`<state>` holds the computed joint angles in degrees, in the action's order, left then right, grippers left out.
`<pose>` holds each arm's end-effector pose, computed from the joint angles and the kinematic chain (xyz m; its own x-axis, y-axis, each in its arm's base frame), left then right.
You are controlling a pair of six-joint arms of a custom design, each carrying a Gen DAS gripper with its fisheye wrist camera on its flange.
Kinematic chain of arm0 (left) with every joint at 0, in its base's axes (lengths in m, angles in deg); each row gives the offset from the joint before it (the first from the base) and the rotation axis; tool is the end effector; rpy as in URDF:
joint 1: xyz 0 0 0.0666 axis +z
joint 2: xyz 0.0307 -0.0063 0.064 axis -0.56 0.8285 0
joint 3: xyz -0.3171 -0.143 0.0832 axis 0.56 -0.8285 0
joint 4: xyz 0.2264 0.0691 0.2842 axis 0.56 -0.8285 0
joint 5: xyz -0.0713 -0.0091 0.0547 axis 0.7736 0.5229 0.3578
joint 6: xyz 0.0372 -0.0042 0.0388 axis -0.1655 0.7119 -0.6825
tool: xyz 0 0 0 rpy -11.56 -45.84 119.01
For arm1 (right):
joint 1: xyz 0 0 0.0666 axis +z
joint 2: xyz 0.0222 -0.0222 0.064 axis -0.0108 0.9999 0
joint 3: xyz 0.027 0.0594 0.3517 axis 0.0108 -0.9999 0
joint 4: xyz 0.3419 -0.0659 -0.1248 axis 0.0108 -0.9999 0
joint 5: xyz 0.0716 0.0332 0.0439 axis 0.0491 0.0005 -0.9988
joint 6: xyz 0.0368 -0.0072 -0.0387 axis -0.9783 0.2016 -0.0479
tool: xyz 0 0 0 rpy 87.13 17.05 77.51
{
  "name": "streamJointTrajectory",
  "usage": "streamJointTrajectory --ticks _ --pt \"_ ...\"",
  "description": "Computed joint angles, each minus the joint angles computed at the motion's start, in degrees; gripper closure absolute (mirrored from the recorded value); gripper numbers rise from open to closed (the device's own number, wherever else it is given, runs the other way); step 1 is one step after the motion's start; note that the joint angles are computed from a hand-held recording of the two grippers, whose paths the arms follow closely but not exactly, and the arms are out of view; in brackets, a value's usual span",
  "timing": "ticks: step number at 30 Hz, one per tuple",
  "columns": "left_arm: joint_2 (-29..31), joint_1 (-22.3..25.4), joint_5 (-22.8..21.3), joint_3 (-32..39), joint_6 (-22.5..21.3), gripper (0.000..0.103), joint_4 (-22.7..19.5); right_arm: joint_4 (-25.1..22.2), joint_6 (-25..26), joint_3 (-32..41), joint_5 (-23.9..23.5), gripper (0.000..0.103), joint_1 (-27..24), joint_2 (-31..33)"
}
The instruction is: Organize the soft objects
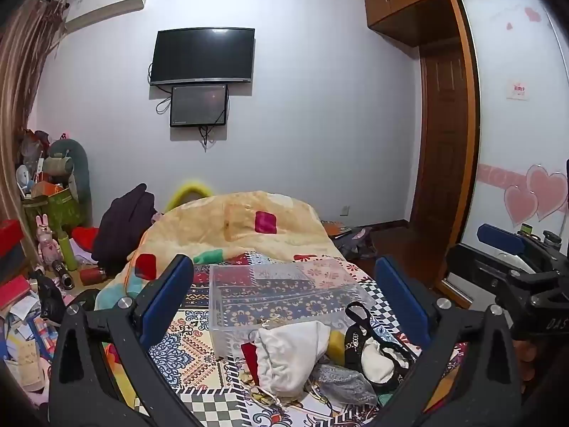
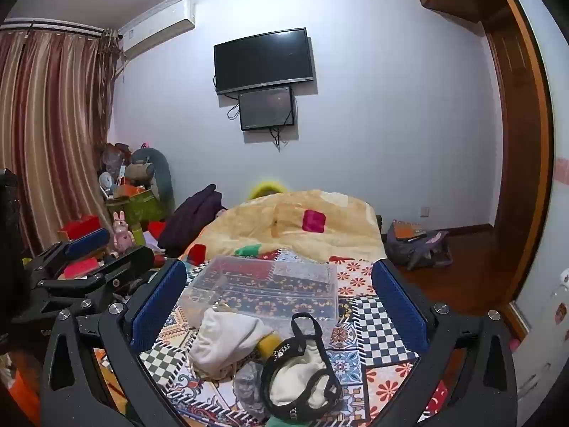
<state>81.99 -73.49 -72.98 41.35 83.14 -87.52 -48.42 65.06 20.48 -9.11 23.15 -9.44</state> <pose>0.4076 -0.3128 0.5188 -0.2599 -0.0087 -0.9656 0.1334 0.9901 -0.0448 0.4173 0.1811 0.5143 -0.2903 0.0103 -0.9569 -0.3200 0.9413 0.1072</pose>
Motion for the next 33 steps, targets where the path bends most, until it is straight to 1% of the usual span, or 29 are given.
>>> streamJointTrajectory --ticks 3,8,9,10,13,14,22,33 --pt "0.14 -0.21 0.02 -0.3 -0.67 0.0 0.38 0.28 0.04 -0.17 0.17 0.0 0.09 -0.1" --pt "-0.22 -0.87 -1.3 -1.24 -1.98 0.0 1.48 0.7 0.12 -0.6 -0.12 0.0 -0.24 -0.35" --pt "0.14 -0.58 -0.76 -0.99 -1.5 0.0 1.52 0.02 0.4 0.09 1.08 0.0 0.86 0.03" --pt "0.43 -0.2 -0.05 0.19 -1.21 0.0 0.2 -0.03 0.38 0.1 0.95 0.0 0.78 0.0" --pt "0.45 -0.42 -0.42 0.12 -1.08 0.0 0.33 -0.18 0.48 0.1 0.47 0.0 0.42 -0.11" --pt "0.13 -0.35 -0.15 0.39 -0.83 0.0 -0.43 0.38 0.55 -0.36 1.23 0.0 0.89 -0.13" --pt "-0.06 -0.42 -0.15 0.1 -0.88 0.0 -0.17 0.4 1.1 -0.07 0.62 0.0 0.55 -0.08" --pt "-0.01 -0.44 0.05 0.6 -1.26 0.0 -0.49 0.26 1.19 0.16 1.0 0.0 0.79 -0.23"
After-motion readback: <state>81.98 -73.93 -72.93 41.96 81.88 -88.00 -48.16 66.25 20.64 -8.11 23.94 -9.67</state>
